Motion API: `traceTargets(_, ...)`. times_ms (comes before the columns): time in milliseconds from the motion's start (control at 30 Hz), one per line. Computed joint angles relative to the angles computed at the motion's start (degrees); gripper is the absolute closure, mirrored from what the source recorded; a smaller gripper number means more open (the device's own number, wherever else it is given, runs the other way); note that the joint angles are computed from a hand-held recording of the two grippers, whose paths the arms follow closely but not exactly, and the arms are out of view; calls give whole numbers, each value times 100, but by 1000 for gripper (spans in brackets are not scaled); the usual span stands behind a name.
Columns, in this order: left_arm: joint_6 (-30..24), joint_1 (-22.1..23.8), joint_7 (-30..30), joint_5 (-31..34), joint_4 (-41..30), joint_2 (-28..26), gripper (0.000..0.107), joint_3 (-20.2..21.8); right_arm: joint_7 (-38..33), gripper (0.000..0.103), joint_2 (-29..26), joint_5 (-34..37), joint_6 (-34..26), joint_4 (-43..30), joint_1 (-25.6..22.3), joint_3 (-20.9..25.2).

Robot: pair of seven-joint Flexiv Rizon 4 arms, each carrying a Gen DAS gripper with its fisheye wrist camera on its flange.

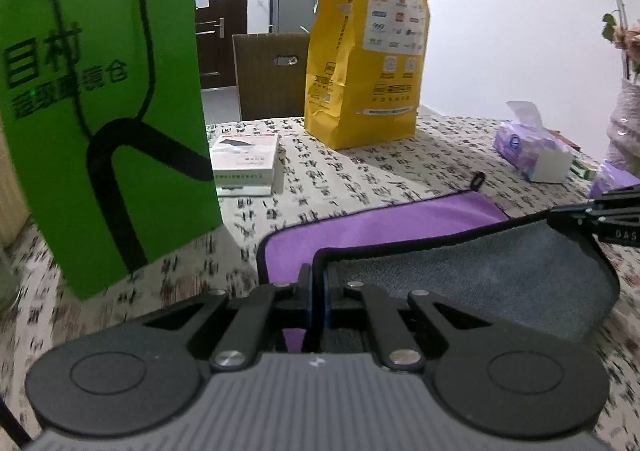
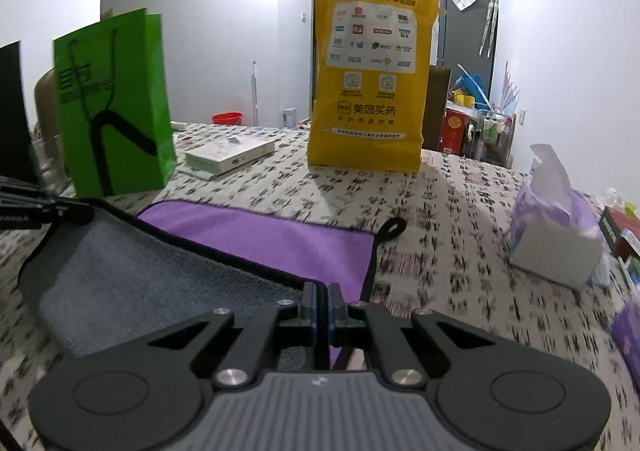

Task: Fold towel

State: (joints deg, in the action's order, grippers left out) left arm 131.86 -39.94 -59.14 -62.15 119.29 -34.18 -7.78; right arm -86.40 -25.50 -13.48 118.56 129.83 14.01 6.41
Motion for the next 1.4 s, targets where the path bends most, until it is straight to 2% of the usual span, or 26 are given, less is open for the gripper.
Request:
traceTargets(200, -576, 343, 1, 130, -414, -175, 101, 139, 344, 98, -502, -523, -526, -893, -340, 202)
traceTargets(400, -1123, 439, 65, 242, -839, -404, 101, 462, 482, 98, -989, -739, -985, -1658, -385, 237)
traceTargets(600, -1707, 444, -196, 565, -1082, -568, 100, 839, 490, 98, -1240, -689, -1272, -2060, -232, 90)
traceTargets(667, -1858, 244, -221, 509, -1154, -647, 99, 1127, 476, 93, -1255, -494, -1285, -2097, 131, -313)
traceTargets(700, -1914, 202, -270, 539, -1161, -669, 95, 1218, 466, 86, -1271, -389, -1286, -2116, 305, -510)
traceTargets(767, -1883, 415, -539, 907, -1062, -620, 75, 1090, 468, 71, -1297, -173, -1211, -2127, 532, -768)
traceTargets(800, -1834, 456, -645, 1053, -1020, -608, 59, 1086, 467, 60, -1304, -77, -1177, -2132, 613, -860)
traceTargets(833, -1853, 394, -681, 1104, -1018, -611, 53, 1184, 465, 55, -1308, -2, -1133, -2135, 640, -895)
traceTargets(900, -1905, 264, -738, 1208, -1007, -601, 49, 1383, 452, 53, -1310, 1, -1132, -2168, 499, -753)
traceTargets(933, -1920, 263, -809, 1296, -989, -578, 43, 1412, 439, 53, -1302, -2, -1130, -2169, 456, -709)
traceTargets(1000, -1899, 240, -943, 1452, -962, -552, 37, 1477, 412, 53, -1267, -4, -1120, -2139, 408, -649)
traceTargets(1267, -1954, -103, -1155, 1513, -880, -488, 30, 1850, 364, 52, -1084, -3, -1114, -1928, 345, -505)
traceTargets(1300, -1945, -178, -1168, 1462, -868, -484, 25, 1913, 360, 51, -1046, 17, -1098, -1879, 363, -515)
traceTargets(1367, -1857, -448, -1183, 1185, -864, -524, 14, 2119, 361, 43, -978, 94, -1000, -1777, 409, -548)
traceTargets(1400, -1748, -456, -1208, 1139, -830, -513, 8, 2087, 358, 31, -947, 155, -931, -1722, 459, -593)
